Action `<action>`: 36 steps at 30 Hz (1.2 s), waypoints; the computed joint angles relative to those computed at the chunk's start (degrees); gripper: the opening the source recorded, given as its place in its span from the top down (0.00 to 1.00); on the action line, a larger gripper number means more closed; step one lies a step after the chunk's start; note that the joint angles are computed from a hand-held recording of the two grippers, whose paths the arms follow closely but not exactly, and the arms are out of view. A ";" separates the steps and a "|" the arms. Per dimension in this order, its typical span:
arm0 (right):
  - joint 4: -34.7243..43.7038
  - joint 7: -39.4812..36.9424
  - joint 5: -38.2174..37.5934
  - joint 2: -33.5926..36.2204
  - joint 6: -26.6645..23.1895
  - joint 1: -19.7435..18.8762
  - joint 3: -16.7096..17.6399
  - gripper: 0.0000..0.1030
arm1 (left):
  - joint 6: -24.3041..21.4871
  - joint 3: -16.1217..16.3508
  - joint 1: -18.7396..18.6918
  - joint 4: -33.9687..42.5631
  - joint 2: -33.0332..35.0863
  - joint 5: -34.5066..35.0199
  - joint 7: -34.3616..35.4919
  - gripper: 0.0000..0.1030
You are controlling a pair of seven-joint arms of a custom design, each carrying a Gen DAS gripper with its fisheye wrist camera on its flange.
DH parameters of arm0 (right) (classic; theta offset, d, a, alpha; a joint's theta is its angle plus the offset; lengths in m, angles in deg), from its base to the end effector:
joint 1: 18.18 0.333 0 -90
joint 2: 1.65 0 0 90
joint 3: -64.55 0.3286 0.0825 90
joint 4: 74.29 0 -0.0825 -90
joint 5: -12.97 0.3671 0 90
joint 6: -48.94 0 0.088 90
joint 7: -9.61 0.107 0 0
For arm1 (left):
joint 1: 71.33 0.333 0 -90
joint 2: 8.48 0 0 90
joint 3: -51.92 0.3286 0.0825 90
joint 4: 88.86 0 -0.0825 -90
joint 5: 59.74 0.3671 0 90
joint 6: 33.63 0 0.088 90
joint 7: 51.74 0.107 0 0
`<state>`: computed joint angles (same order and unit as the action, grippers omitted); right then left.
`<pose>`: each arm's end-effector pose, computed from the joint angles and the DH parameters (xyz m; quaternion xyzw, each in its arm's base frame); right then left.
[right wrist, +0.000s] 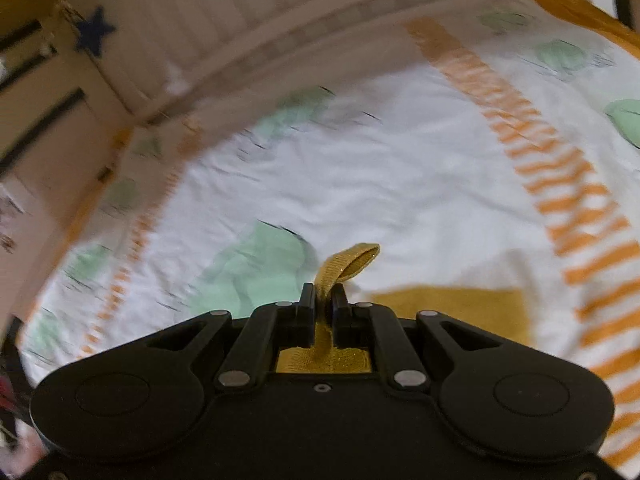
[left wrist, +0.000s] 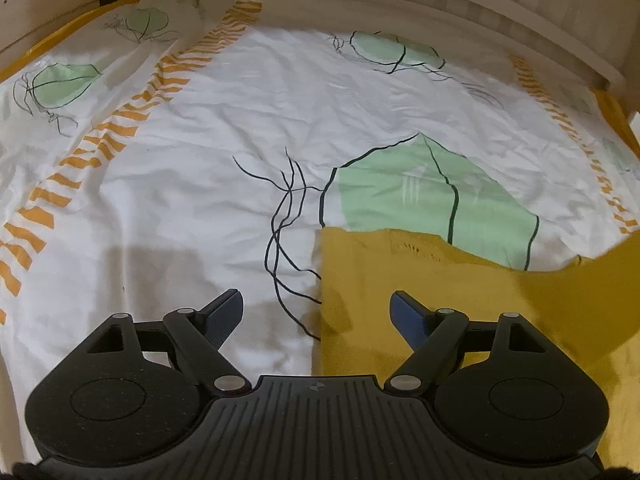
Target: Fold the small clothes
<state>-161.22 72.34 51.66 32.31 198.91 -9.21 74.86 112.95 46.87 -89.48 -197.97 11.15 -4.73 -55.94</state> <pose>0.7071 0.2026 0.3906 -0.7358 0.5735 0.0052 0.3602 0.5841 -0.2585 0.3708 -0.8138 0.4777 -0.2090 0.2564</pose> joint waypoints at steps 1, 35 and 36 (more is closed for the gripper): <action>2.07 0.47 0.44 0.63 -1.13 0.12 0.70 0.86 | 0.27 0.12 0.05 -0.28 -0.22 0.11 -0.53 0.22; 35.98 9.30 -3.57 12.72 -17.69 11.92 3.52 0.91 | 0.52 -5.14 -6.33 -0.63 2.20 32.94 -31.82 0.31; 35.45 9.01 -3.96 12.59 -17.54 11.93 3.31 0.91 | 0.91 -4.88 -6.72 0.56 3.37 32.52 -30.13 0.31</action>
